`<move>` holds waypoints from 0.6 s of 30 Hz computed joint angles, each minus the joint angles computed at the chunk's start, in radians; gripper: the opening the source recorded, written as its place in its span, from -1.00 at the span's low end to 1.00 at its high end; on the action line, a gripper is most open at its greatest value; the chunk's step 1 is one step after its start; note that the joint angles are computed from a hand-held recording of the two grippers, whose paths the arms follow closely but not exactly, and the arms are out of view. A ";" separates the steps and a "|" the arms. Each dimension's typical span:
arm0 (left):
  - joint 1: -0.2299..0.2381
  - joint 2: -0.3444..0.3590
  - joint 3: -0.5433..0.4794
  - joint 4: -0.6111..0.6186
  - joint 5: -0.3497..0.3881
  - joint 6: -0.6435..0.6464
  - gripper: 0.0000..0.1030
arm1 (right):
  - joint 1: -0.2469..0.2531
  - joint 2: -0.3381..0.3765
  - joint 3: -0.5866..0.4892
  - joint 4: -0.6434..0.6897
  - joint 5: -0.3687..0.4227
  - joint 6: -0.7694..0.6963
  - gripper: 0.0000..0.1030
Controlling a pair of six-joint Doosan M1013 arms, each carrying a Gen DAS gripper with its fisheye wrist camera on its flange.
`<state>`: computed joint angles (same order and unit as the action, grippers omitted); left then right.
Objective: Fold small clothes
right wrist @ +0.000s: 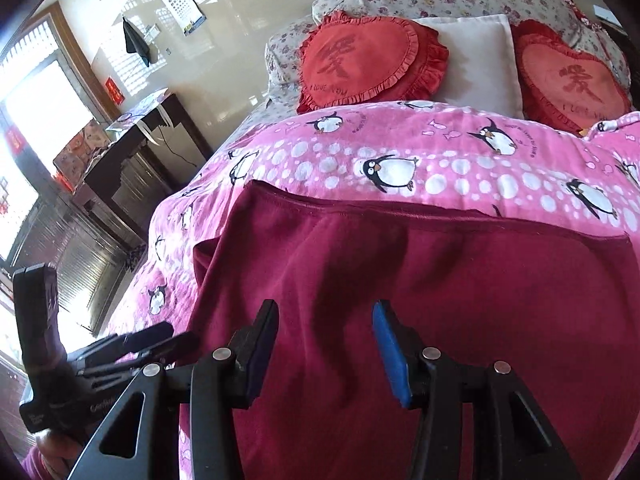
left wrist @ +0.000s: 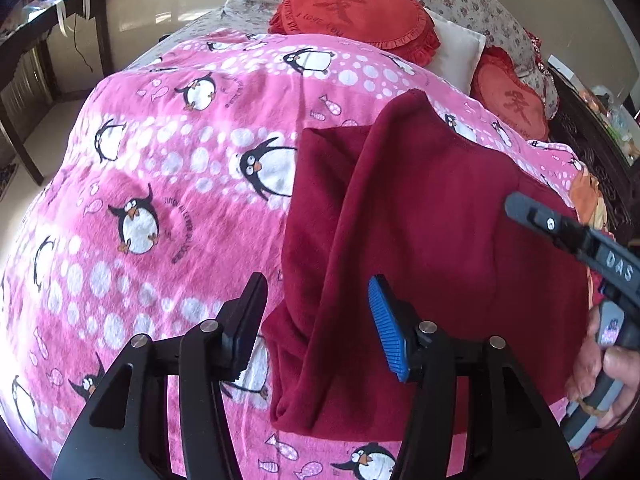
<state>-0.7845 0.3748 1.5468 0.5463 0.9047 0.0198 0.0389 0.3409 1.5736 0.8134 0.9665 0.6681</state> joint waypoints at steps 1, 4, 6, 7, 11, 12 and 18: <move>0.000 -0.001 0.006 -0.007 -0.003 -0.002 0.02 | 0.006 0.004 -0.003 -0.001 -0.018 0.005 -0.09; -0.001 0.004 0.014 -0.029 0.005 -0.004 0.03 | 0.027 0.030 -0.031 -0.020 -0.052 0.047 -0.09; 0.002 0.007 0.016 -0.050 0.002 -0.002 0.03 | 0.043 0.055 -0.057 -0.069 -0.051 0.107 -0.09; 0.001 0.009 0.016 -0.048 0.002 -0.009 0.03 | 0.049 0.065 -0.065 -0.086 -0.050 0.124 -0.08; -0.008 0.013 0.005 -0.026 0.024 -0.017 0.03 | 0.061 0.074 -0.080 -0.118 -0.060 0.127 -0.02; -0.010 0.014 0.001 -0.023 0.028 -0.015 0.02 | 0.061 0.070 -0.081 -0.125 -0.056 0.135 -0.02; -0.024 0.013 -0.004 0.013 0.041 -0.038 0.03 | 0.041 0.025 -0.052 0.007 0.043 0.061 -0.02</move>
